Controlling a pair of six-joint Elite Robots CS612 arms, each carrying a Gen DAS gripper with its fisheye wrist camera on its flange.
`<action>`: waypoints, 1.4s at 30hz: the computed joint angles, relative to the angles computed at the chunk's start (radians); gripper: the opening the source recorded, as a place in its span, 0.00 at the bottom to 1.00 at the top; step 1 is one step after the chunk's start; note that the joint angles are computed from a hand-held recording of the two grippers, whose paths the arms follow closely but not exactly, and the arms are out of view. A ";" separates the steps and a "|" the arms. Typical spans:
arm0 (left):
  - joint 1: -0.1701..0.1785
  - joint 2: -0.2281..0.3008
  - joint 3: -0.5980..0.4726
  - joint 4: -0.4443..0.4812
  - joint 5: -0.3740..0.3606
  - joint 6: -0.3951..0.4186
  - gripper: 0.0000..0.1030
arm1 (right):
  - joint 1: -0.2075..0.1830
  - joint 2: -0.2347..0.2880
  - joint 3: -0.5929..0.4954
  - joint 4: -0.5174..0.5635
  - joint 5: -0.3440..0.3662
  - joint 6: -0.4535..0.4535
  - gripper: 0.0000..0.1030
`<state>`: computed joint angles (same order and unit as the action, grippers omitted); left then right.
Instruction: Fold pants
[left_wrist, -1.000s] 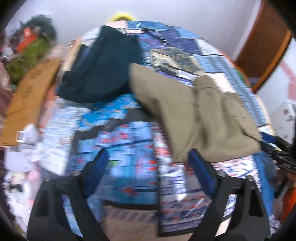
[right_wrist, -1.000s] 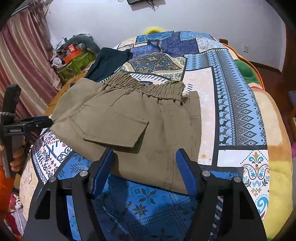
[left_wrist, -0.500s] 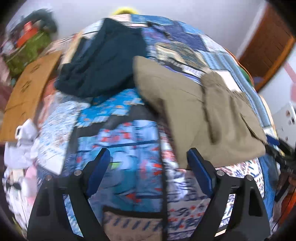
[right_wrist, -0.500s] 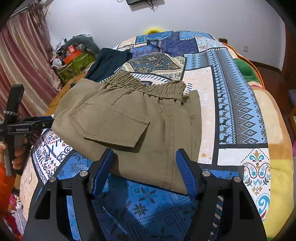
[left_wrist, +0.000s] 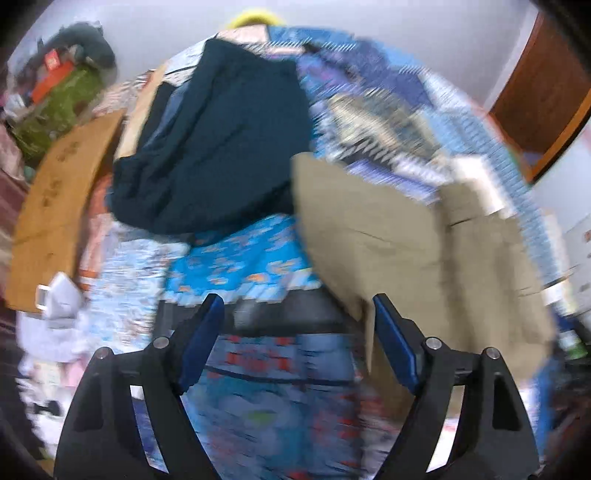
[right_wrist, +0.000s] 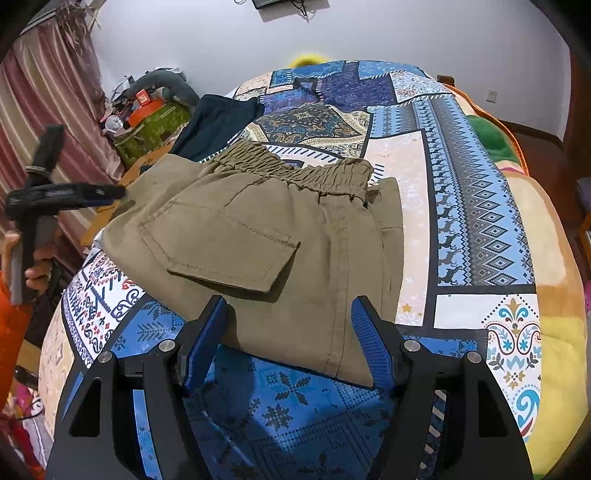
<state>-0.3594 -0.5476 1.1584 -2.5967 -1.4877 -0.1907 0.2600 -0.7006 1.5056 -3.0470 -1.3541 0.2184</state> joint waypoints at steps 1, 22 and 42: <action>0.002 -0.001 0.005 0.000 0.020 -0.009 0.80 | -0.001 -0.001 0.001 0.000 0.001 -0.002 0.63; -0.052 -0.001 -0.047 -0.092 -0.208 0.164 0.79 | -0.013 0.037 -0.134 0.032 0.023 -0.070 0.65; -0.028 -0.025 0.058 -0.063 -0.254 0.182 0.76 | -0.036 0.024 -0.062 0.108 0.122 -0.071 0.62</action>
